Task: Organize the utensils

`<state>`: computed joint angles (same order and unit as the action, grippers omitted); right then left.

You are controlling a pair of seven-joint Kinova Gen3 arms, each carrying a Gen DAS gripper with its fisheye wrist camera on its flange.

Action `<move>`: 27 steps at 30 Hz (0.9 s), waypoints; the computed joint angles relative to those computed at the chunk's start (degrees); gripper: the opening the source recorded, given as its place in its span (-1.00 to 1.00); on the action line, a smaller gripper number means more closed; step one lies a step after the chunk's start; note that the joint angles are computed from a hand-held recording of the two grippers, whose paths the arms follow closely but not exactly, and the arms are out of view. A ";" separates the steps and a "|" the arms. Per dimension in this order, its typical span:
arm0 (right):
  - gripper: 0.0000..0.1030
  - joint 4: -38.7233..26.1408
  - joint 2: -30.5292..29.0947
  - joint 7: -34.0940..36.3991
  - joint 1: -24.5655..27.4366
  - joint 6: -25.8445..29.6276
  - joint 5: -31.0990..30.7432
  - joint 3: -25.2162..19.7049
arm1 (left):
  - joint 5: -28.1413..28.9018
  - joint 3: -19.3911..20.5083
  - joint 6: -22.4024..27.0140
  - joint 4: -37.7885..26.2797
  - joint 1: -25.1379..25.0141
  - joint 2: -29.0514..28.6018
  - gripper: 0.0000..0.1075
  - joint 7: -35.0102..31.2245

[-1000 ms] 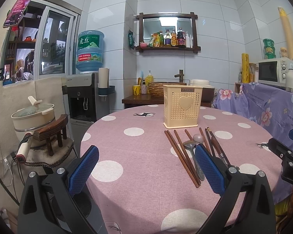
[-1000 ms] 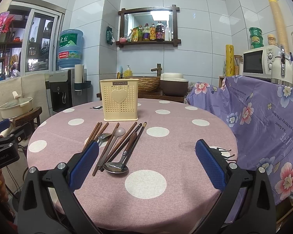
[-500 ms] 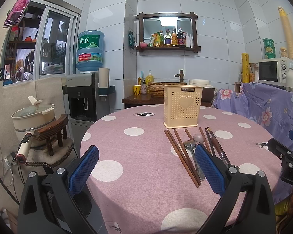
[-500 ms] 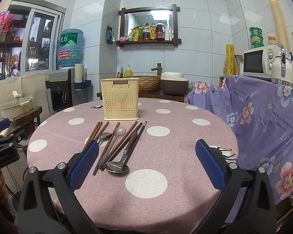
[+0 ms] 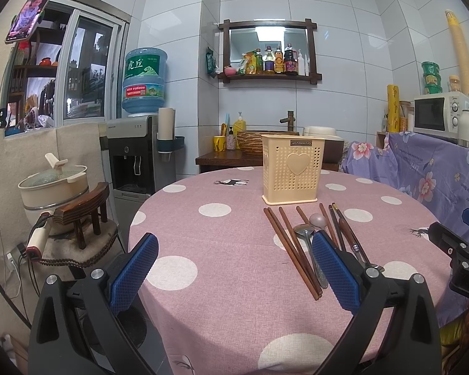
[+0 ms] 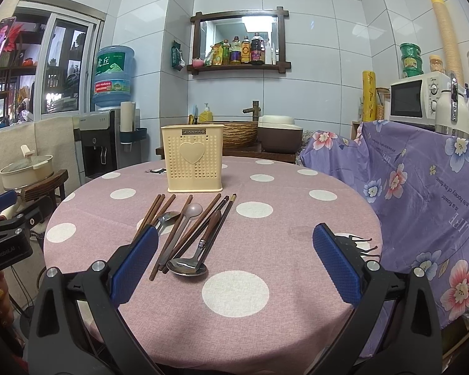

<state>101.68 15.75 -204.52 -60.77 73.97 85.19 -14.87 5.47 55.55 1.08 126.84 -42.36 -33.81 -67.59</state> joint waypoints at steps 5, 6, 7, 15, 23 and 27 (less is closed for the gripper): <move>0.90 0.00 0.07 -0.01 -0.04 0.07 0.08 0.00 | 0.05 -0.09 0.05 0.00 0.06 0.06 0.82 -0.11; 0.90 -0.03 0.05 0.02 -0.02 0.03 0.02 0.00 | 0.09 -0.12 0.04 0.06 0.10 0.01 0.82 -0.09; 0.90 -0.04 0.00 0.05 0.04 -0.08 -0.02 0.02 | 0.10 -0.12 0.04 0.06 0.10 0.01 0.82 -0.10; 0.90 -0.09 0.16 -0.03 -0.02 -0.11 0.00 0.08 | 0.10 -0.15 -0.13 0.20 0.07 -0.02 0.82 -0.23; 0.90 -0.39 0.49 0.14 0.04 -0.42 -0.60 0.14 | -0.24 0.22 0.58 -0.11 -0.11 0.82 0.82 -0.67; 0.90 -1.71 0.79 2.38 0.37 -0.46 -2.52 0.55 | -1.06 1.31 3.46 -1.95 -0.95 2.37 0.82 -1.24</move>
<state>99.96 16.54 -202.14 -60.40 73.51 82.67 -14.31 4.41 56.86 4.54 124.90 -43.31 -31.44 -68.83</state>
